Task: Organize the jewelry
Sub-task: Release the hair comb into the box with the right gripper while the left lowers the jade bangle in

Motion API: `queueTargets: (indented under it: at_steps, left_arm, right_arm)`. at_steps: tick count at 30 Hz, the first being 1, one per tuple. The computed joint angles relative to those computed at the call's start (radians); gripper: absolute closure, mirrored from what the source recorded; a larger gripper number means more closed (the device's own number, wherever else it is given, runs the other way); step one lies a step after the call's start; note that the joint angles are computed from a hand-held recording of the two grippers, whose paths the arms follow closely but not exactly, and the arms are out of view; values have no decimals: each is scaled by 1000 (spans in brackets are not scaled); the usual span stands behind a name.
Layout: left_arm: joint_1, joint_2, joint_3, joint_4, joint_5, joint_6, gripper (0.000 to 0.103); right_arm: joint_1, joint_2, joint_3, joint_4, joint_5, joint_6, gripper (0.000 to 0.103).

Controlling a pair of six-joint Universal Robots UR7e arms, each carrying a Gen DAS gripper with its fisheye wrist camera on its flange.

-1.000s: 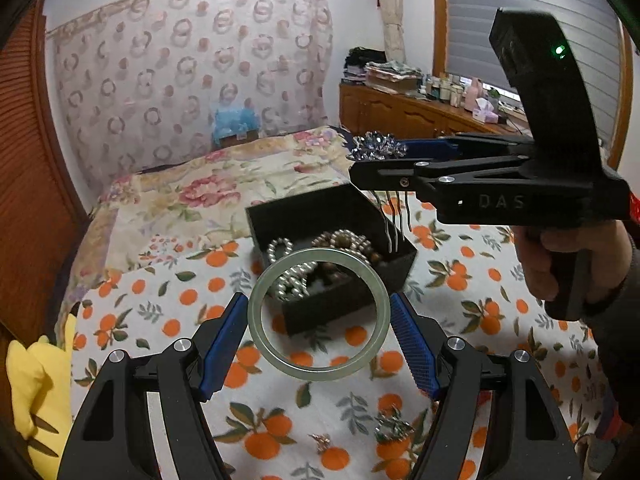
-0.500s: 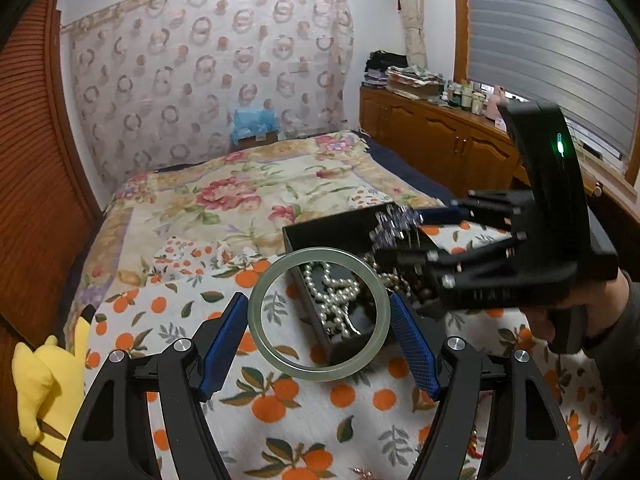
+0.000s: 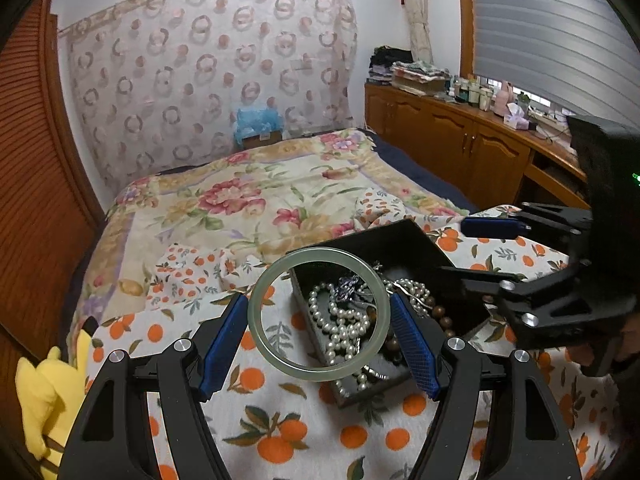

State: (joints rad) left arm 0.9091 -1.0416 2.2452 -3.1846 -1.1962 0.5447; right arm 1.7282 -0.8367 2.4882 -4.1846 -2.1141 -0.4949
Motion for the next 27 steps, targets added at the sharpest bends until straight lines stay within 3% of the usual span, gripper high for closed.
queueTargets:
  at_steps: [11, 27]
  left_arm:
    - [-26, 72, -20, 20, 24, 9, 34]
    - [-42, 90, -4, 8, 44, 12, 34]
  right_arm:
    - [-59, 33, 90, -159, 24, 17, 32]
    - [-59, 46, 94, -194, 31, -8, 32]
